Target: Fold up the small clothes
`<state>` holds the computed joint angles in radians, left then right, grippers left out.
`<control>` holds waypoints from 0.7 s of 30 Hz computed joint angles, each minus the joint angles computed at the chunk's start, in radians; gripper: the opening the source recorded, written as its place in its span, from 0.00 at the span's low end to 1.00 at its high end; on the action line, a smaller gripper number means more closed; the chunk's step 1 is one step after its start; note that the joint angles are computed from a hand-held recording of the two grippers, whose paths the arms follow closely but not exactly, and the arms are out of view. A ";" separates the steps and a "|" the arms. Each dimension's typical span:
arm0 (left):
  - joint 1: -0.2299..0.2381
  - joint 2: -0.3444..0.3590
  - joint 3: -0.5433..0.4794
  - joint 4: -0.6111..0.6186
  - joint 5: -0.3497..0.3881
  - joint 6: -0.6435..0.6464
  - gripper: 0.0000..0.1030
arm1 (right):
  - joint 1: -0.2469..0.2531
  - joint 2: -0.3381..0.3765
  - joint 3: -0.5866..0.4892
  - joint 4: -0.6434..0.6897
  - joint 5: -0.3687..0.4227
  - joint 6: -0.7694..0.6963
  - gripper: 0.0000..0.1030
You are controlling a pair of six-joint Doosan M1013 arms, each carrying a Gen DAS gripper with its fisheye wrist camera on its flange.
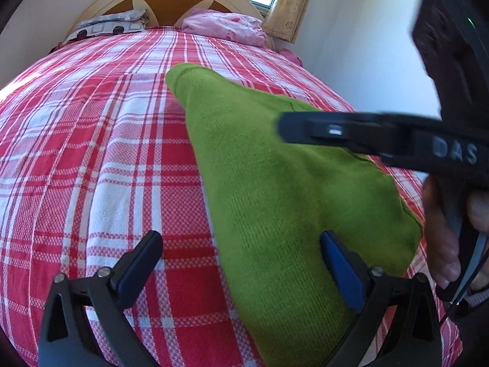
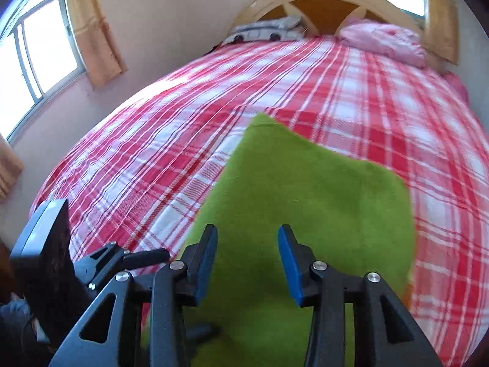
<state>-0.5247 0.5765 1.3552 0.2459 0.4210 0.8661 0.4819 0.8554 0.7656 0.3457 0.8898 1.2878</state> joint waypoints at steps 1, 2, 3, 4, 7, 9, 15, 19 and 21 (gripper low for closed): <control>-0.002 0.000 -0.001 0.023 0.006 -0.019 1.00 | 0.007 0.051 -0.089 -0.061 0.099 0.056 0.41; -0.005 0.001 -0.004 0.048 0.017 -0.042 1.00 | 0.012 0.084 -0.147 -0.099 0.155 0.092 0.42; -0.007 0.003 -0.008 0.062 0.026 -0.055 1.00 | 0.012 0.102 -0.172 -0.106 0.165 0.100 0.42; -0.006 0.004 -0.009 0.059 0.030 -0.057 1.00 | 0.010 0.112 -0.188 -0.103 0.165 0.094 0.42; 0.000 0.006 -0.011 0.010 0.027 -0.019 1.00 | 0.002 0.123 -0.210 -0.079 0.191 0.097 0.42; -0.001 0.007 -0.012 0.006 0.030 -0.013 1.00 | 0.002 0.113 -0.193 -0.084 0.176 0.077 0.42; -0.002 0.011 -0.020 0.008 0.042 -0.005 1.00 | -0.025 0.019 -0.011 0.032 0.013 0.043 0.44; -0.003 0.012 -0.022 0.017 0.046 -0.010 1.00 | -0.051 -0.076 0.169 0.138 -0.120 -0.007 0.56; -0.004 0.013 -0.024 0.018 0.049 -0.008 1.00 | -0.050 -0.092 0.210 0.066 -0.129 0.021 0.57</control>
<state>-0.5282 0.5893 1.3313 0.2638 0.4704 0.8581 0.4321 0.7637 0.9753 0.4121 0.7608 1.3085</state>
